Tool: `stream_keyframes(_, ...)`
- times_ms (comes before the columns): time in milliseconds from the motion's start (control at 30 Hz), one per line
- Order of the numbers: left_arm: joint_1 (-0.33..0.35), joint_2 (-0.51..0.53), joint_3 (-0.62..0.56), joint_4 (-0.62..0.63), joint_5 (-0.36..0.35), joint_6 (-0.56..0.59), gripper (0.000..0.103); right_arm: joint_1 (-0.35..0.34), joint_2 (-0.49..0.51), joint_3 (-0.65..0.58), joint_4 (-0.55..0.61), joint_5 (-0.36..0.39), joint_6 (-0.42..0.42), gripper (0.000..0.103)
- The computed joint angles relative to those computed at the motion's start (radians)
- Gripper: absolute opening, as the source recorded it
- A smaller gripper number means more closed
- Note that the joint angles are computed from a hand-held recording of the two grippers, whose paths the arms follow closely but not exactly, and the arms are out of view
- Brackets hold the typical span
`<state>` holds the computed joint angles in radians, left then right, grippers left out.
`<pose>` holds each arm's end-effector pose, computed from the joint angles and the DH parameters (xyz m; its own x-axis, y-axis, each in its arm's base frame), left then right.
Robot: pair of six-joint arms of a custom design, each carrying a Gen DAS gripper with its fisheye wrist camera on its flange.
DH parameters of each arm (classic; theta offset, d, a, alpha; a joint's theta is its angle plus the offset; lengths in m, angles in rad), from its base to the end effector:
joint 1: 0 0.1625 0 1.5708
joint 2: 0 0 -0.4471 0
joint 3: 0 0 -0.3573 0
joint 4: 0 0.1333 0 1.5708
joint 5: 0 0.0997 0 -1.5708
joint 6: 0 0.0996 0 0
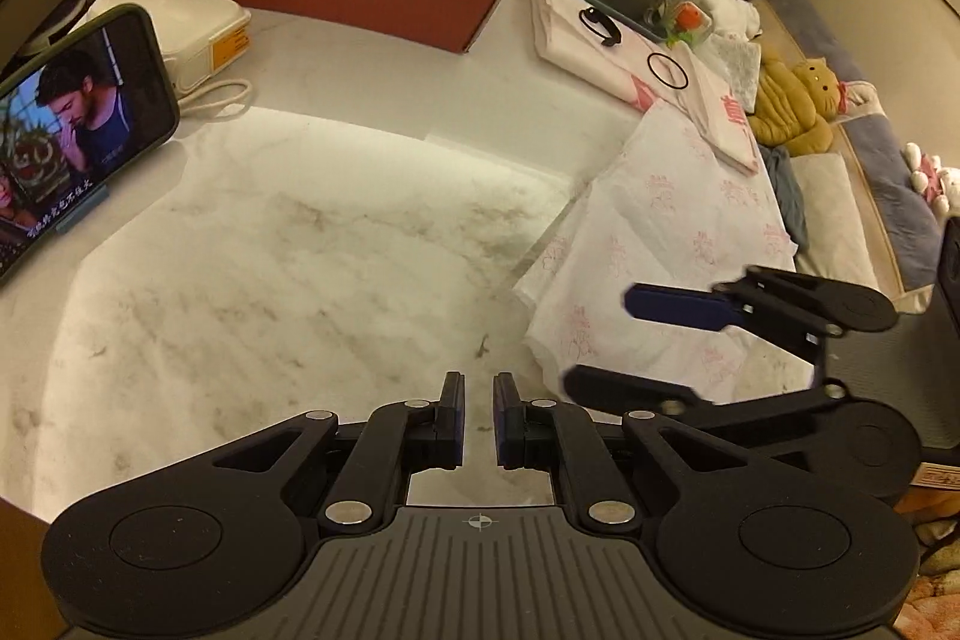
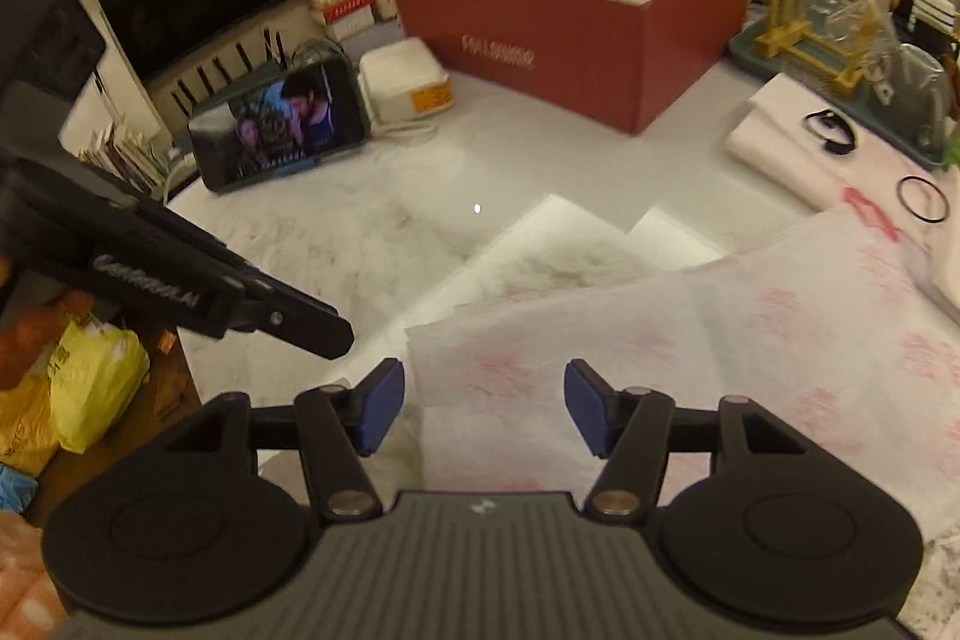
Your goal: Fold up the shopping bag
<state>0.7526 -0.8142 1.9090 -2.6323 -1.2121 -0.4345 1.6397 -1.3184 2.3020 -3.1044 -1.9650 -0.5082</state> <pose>-0.2990 -0.5105 0.0735 -0.8799 0.3396 -0.3323 0.3959 0.9108 -0.1175 0.1253 -0.4351 0.2717 -0.7882 -0.2944 0.5404 -0.5062 0.8095 -0.2973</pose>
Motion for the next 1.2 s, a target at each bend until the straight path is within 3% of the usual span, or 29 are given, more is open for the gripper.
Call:
stream_keyframes(133,0.006,0.005,-0.003,0.019,-0.018,0.006,0.008,0.054,0.089,0.001,-0.096,-0.081,-0.077,0.066)
stream_keyframes(167,0.008,0.001,-0.002,0.026,-0.018,0.01,0.008,0.069,0.121,0.005,-0.149,-0.131,-0.105,0.058)
stream_keyframes(233,0.01,-0.005,-0.005,0.031,-0.021,0.021,0.008,0.07,0.142,0.0,-0.142,-0.173,-0.107,0.008)
stream_keyframes(267,0.012,-0.003,-0.011,0.029,-0.025,0.03,0.008,0.059,0.125,0.002,-0.116,-0.154,-0.07,0.0)
stream_keyframes(333,0.013,-0.002,-0.02,0.018,-0.03,0.05,0.008,0.04,0.075,0.028,-0.131,-0.088,-0.017,0.0)
stream_keyframes(467,0.015,0.027,-0.054,-0.017,-0.055,0.083,0.008,0.037,-0.03,0.084,-0.2,-0.04,0.024,0.0)
stream_keyframes(600,0.004,0.073,-0.108,-0.03,-0.067,0.113,0.008,0.049,-0.133,0.136,-0.275,-0.068,0.063,0.0)
stream_keyframes(733,-0.01,0.125,-0.164,-0.044,-0.112,0.162,0.008,0.067,-0.202,0.185,-0.368,-0.153,0.096,0.0)
stream_keyframes(867,-0.037,0.206,-0.236,-0.074,-0.158,0.279,0.008,0.052,-0.262,0.232,-0.459,-0.216,0.161,0.0)
stream_keyframes(1067,-0.085,0.399,-0.43,0.094,-0.131,0.437,0.008,-0.03,-0.36,0.284,-0.482,-0.261,0.315,0.0)
stream_keyframes(1200,-0.112,0.426,-0.432,0.092,-0.103,0.486,0.008,-0.116,-0.461,0.316,-0.423,-0.314,0.502,0.0)
